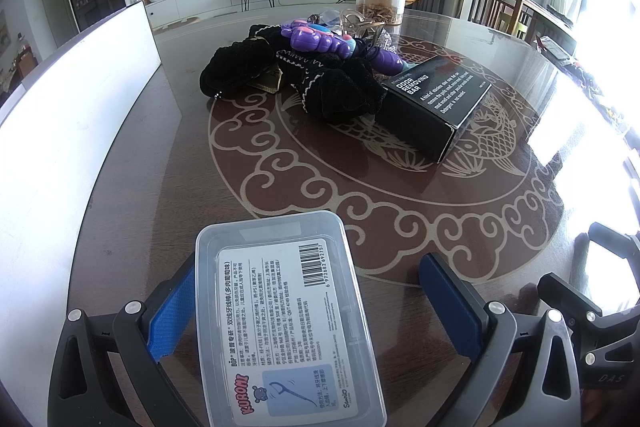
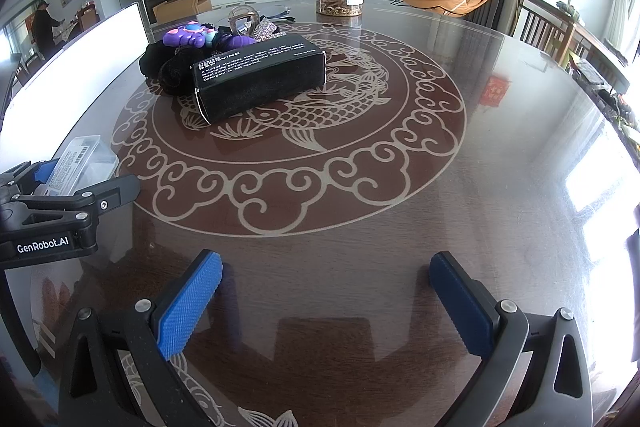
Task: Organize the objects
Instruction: 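Hold the clear plastic box raised in the left tool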
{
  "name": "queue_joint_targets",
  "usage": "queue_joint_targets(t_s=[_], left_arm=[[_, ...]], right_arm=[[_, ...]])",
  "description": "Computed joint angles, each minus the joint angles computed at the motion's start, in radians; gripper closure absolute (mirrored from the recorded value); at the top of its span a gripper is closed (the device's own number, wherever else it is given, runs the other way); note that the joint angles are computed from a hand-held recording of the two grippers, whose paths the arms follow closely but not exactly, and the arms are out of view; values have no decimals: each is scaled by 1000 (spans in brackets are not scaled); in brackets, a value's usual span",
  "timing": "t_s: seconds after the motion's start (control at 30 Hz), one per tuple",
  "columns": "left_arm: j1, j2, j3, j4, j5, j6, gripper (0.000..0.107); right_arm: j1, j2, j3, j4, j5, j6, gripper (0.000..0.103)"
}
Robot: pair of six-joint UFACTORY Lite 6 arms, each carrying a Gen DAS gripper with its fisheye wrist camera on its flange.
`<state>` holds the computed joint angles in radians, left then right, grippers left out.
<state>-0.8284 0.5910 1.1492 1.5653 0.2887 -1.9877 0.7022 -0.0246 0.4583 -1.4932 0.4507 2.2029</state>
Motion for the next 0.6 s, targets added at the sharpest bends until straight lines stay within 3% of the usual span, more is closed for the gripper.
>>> queue_joint_targets(t_s=[0.6], left_arm=[[0,-7,-6,-1,-1,2,4]], right_arm=[[0,-4,-3,2,1,1,0]])
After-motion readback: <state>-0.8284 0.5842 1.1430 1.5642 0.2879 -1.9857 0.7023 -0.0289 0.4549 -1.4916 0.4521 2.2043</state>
